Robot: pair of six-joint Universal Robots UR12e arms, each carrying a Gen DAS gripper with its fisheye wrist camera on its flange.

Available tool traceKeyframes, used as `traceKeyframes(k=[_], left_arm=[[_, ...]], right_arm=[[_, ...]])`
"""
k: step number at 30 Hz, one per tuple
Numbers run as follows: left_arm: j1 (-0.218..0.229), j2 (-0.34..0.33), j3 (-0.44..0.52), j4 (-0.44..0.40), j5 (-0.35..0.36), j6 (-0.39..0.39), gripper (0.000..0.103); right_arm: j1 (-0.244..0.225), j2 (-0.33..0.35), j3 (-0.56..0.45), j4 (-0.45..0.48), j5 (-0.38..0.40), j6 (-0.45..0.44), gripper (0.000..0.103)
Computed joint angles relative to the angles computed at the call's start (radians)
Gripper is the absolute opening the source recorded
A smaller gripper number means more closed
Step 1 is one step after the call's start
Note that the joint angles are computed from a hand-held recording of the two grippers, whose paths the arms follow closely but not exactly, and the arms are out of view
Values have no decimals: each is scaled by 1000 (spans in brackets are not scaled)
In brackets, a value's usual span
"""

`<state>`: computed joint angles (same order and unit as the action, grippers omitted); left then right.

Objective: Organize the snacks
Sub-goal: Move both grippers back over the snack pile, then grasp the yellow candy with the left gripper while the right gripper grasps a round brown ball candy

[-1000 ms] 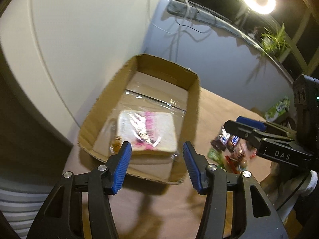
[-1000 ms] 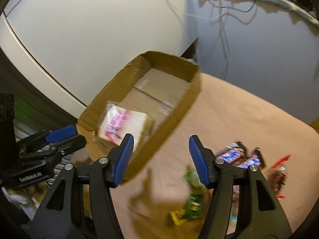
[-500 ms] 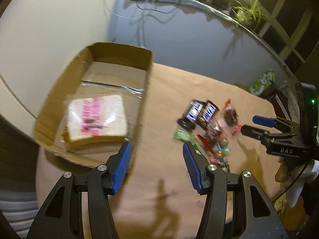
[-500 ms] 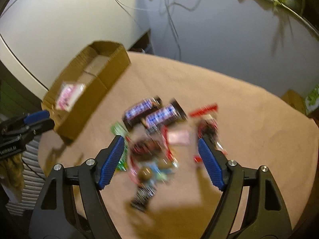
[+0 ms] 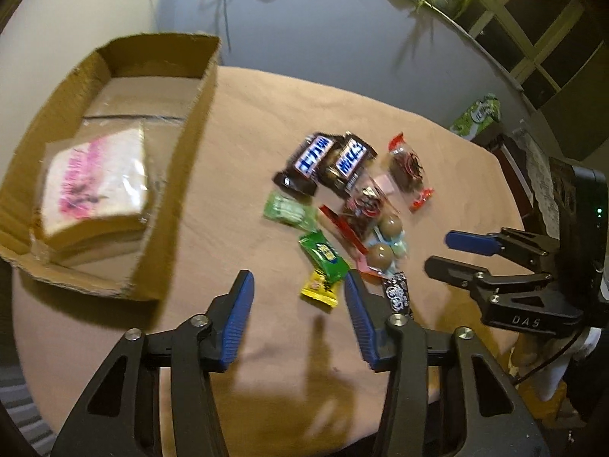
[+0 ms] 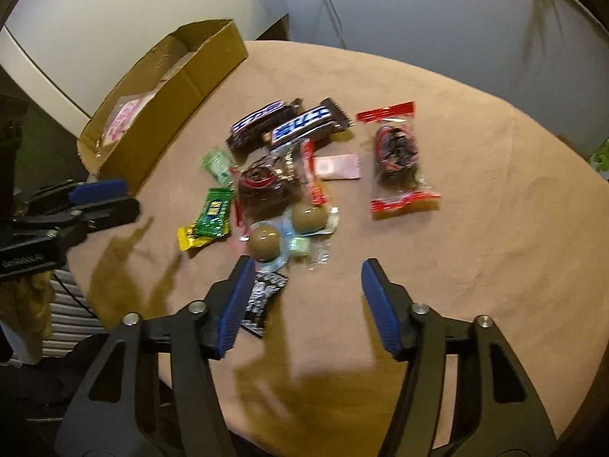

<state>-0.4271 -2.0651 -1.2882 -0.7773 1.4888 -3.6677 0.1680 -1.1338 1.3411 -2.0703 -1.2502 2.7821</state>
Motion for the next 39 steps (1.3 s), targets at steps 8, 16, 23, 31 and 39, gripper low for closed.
traceKeyframes(k=[8,16,23,31,39], left_arm=[[-4,-19,13,8,-46,14,40],[-5,-21,6,-1,-69,30,40],[-8,-29,18,-26,-66,75,40],[-19,-65,65,-66,-22,118,40],[-41,-97,108,-72,42,202,40]], right_arm=[[16,13,-3,18,20,-1,45],[1,29,-17,20,28,52,41],[8,59,-60,27,14,44,40],[21,95,-101,57,-19,36,40],[36,115,-128,67,-47,2,40]])
